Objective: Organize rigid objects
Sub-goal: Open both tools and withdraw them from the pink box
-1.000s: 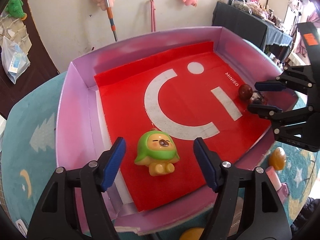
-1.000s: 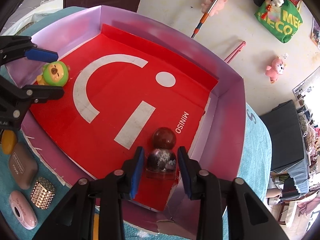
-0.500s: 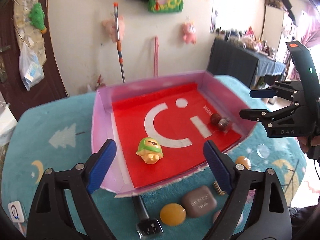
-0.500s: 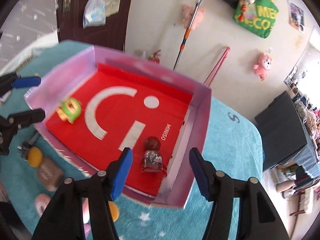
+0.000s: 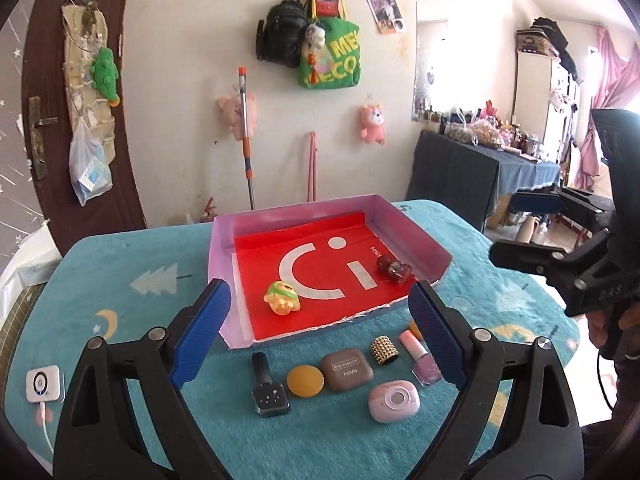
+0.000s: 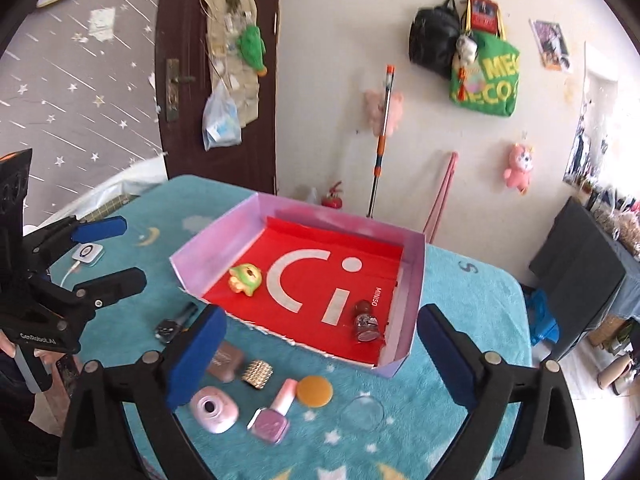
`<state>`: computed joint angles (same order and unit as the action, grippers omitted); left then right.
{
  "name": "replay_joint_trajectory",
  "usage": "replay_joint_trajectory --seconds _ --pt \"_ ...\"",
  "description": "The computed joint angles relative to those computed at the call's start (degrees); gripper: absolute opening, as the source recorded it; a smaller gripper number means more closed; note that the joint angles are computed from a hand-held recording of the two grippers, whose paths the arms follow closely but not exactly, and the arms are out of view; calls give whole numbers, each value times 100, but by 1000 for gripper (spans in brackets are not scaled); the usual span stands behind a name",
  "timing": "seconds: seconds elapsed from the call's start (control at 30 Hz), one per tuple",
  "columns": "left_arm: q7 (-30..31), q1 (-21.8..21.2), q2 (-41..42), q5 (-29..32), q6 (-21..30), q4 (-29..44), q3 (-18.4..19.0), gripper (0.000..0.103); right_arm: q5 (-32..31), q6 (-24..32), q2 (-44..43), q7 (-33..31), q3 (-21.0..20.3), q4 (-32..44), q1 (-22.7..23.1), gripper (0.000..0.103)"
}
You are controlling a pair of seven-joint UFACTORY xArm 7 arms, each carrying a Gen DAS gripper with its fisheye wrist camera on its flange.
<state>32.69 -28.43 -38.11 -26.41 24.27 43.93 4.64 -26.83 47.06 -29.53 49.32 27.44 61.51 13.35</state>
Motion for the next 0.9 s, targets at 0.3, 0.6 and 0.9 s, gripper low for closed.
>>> replay_joint_trajectory --seconds 0.3,0.6,0.9 --pt "-579 69 -1274 365 -881 -1521 -237 101 -244 266 -837 1138 850 -525 -219 103" --pt "-1286 -144 -1627 758 -1446 -2481 -155 101 -170 514 -1306 2503 1586 -1250 -362 103" --pt "-1853 -277 -1414 1204 -1712 -2968 -43 101 -181 152 -1229 3621 1900 -1882 -261 103"
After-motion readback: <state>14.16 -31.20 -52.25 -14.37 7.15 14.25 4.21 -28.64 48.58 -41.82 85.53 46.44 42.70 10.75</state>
